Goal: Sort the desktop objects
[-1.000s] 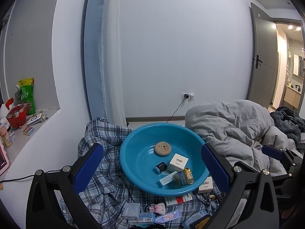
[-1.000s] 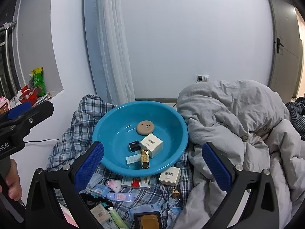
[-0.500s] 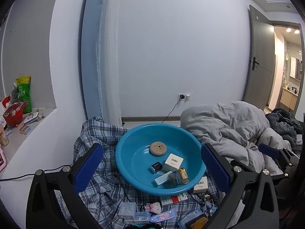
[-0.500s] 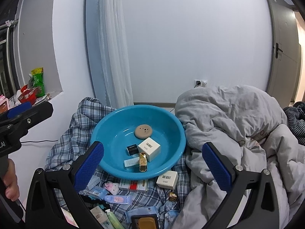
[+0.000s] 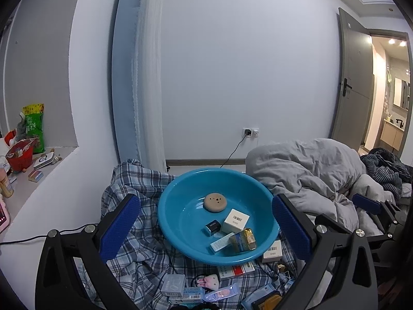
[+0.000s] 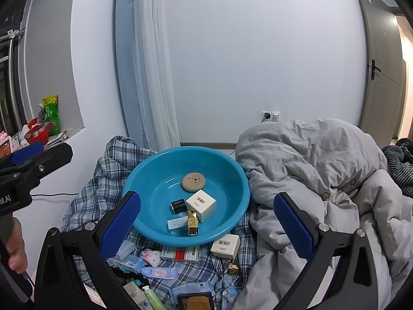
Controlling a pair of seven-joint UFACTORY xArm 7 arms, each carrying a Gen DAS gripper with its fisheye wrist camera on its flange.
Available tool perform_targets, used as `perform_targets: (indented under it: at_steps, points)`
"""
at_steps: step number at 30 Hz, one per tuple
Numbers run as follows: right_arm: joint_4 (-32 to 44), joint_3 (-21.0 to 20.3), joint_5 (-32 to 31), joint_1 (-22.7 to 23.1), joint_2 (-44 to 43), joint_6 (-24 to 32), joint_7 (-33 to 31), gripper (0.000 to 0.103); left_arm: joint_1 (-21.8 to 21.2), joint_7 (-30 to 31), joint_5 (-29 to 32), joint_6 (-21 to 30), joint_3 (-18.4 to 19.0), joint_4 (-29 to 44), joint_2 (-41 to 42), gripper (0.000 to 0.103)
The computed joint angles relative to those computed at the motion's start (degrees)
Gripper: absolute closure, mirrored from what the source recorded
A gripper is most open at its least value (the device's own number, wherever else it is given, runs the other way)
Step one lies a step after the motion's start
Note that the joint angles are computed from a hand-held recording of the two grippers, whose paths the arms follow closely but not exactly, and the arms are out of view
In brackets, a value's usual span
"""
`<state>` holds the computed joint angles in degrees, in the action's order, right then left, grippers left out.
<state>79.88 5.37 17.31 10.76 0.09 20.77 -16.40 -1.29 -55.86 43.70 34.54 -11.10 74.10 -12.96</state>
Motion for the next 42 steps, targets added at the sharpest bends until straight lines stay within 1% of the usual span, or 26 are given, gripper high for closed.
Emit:
perform_targets:
  at_steps: [16,42]
  points:
    - [-0.12,0.06,-0.05,0.04,-0.01,0.09,-0.22,0.001,-0.09,0.74,-0.69,0.78,0.14,0.34,0.04,0.0]
    - [-0.04,0.11,0.23,-0.04,0.19,0.67,-0.72,0.001,-0.48,0.15,-0.29,0.91,0.21,0.26,0.23,0.0]
